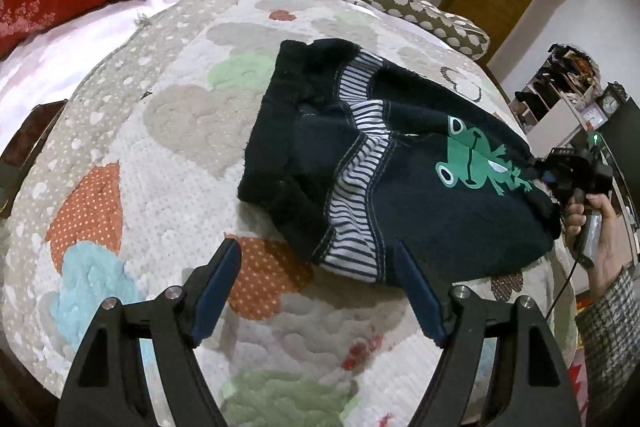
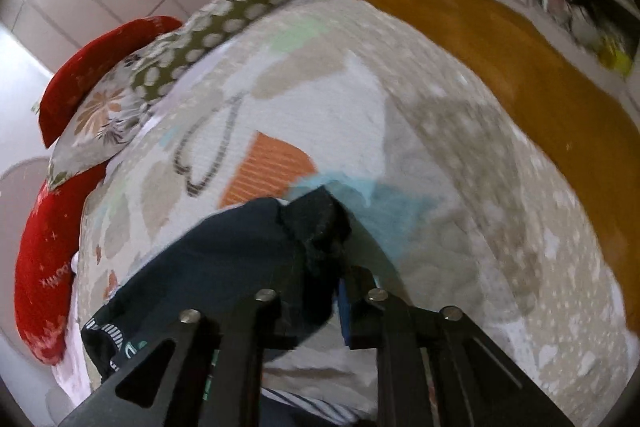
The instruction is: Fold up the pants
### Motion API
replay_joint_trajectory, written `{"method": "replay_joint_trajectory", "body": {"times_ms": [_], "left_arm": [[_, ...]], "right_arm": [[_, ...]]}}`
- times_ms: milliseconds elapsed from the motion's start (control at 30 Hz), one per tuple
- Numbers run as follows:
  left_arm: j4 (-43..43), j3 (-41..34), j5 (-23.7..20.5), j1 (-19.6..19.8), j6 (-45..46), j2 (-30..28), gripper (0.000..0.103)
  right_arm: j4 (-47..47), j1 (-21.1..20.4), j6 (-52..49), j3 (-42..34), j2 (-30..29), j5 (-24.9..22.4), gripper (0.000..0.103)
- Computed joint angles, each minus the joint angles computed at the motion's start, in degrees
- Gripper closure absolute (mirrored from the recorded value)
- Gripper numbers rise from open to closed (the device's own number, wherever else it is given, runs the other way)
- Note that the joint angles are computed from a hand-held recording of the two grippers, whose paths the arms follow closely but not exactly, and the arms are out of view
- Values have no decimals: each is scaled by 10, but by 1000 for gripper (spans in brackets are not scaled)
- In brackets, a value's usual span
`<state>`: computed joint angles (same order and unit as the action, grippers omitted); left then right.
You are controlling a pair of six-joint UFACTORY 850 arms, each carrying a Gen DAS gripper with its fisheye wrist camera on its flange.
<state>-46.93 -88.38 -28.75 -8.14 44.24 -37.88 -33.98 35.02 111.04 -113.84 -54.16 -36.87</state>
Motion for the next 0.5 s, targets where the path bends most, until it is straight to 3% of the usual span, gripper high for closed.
{"method": "replay_joint_trajectory", "body": {"times_ms": [100, 200, 267, 433, 500], "left_arm": [[8, 9, 6, -1, -8, 9, 25], [9, 19, 14, -3, -8, 18, 25], [10, 27, 18, -7, -7, 25, 25], [23, 54, 33, -20, -2, 52, 25], [24, 67, 43, -26, 5, 67, 25]], "right_arm": [[-46, 11, 79, 44, 26, 10, 72], [-152, 46, 118, 46, 44, -54, 70], [-178, 65, 105, 44, 49, -60, 64], [-188, 95, 127, 86, 62, 32, 58], [-190, 105, 136, 99, 61, 42, 58]]}}
